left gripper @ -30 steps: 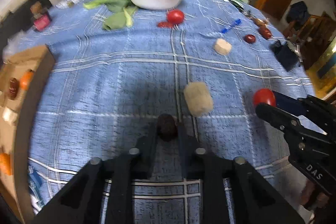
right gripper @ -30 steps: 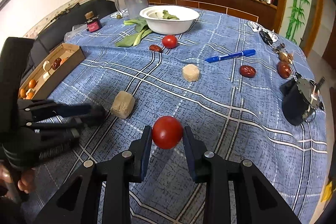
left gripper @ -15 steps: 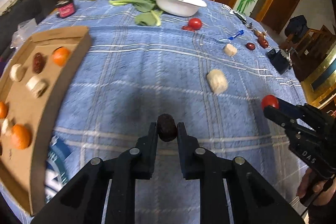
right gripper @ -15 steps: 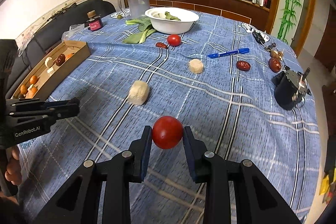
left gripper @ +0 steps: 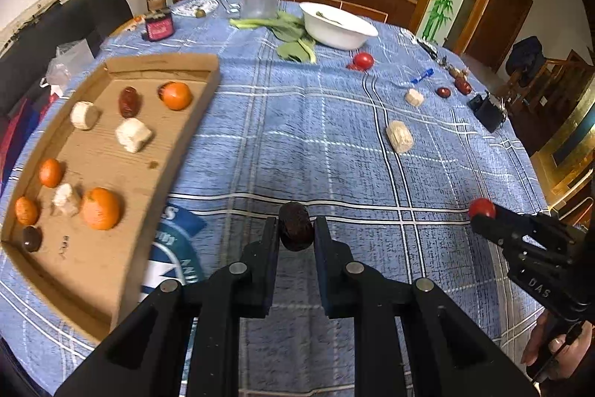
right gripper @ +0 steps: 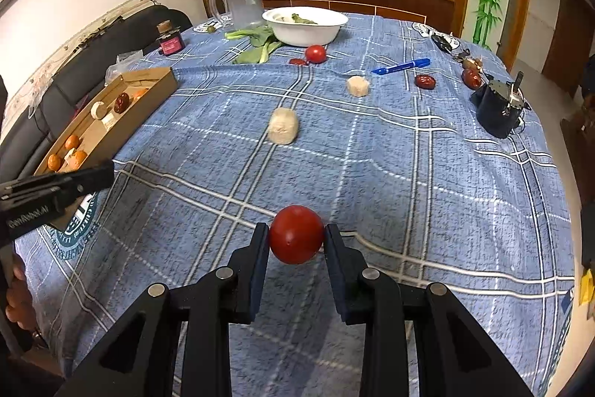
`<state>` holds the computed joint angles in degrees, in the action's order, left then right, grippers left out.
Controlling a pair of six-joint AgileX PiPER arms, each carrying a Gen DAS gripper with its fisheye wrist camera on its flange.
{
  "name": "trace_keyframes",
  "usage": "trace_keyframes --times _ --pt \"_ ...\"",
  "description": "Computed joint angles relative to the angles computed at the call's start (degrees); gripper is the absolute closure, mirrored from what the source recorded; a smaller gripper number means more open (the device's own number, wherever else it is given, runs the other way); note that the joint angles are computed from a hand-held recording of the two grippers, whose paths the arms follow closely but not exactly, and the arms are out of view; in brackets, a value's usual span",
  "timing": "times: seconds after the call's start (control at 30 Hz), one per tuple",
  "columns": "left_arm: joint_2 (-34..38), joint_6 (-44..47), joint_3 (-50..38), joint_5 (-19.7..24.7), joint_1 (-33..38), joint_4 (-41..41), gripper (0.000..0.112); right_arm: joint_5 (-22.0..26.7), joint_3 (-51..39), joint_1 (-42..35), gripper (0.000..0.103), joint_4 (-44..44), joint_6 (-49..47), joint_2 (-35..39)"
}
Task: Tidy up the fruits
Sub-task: 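Grasp a small dark date with the left tool, then carry the tomato and the dark date over the tray with both tools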
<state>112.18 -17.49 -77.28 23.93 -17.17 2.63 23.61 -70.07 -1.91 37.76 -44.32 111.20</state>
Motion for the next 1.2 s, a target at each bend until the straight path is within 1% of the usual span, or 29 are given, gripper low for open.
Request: trace_keyframes --times 0.13,0.3,0.63,1.0,1.2 --pt "-2.76 1.44 2.85 -1.37 2.12 -1.12 0.095 -0.8 0.1 2.32 0.071 -2.81 3.83 -0.48" --pt "-5.48 3.33 5.75 -2.52 5.46 -2.45 0.095 -0.84 -2.03 6.2 0.071 -6.62 8.16 -0.19" --pt "-9.67 6.02 10.17 -3.97 13.25 -3.97 0.094 0.95 -9.49 14.37 0.07 -11.25 12.92 2.54" --pt "-11.13 8.98 12.5 -4.5 22.57 -5.86 0.094 6.48 -24.51 21.76 0.07 -15.74 16.66 9.75" --pt "-10.81 9.49 12.84 -4.6 25.73 -5.65 0.094 10.7 -34.48 24.66 0.07 -17.13 17.07 14.94"
